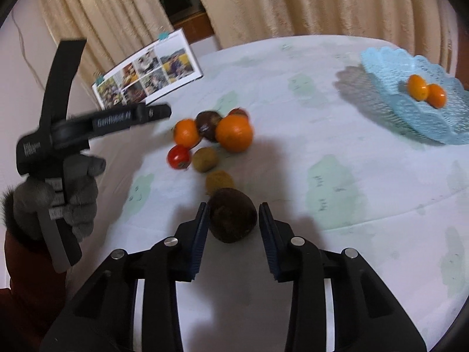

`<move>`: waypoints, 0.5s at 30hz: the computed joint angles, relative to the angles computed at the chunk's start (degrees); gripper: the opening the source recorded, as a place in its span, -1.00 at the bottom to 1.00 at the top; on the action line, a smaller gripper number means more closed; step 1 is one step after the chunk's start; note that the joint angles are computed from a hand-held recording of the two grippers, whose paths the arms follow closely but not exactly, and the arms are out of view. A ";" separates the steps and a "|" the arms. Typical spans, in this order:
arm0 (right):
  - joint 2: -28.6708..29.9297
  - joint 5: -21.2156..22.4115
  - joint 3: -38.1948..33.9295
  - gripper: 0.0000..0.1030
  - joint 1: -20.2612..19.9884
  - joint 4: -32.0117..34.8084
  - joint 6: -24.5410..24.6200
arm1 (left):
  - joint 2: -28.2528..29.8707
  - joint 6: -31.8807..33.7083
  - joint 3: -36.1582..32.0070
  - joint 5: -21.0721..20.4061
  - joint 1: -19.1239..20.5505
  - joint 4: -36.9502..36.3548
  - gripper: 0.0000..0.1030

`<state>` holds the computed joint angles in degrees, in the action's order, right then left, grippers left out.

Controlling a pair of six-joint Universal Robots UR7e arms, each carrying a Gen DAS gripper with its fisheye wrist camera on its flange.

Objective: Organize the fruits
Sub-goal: 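Grasp the dark brown fruit with the right gripper while the left gripper grasps an orange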

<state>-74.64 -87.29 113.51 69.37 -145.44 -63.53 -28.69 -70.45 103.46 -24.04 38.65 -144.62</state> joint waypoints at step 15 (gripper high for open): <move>-0.18 1.63 -1.35 -0.30 -0.93 2.16 0.52 | 5.08 16.31 -2.59 -5.36 2.30 -14.71 0.23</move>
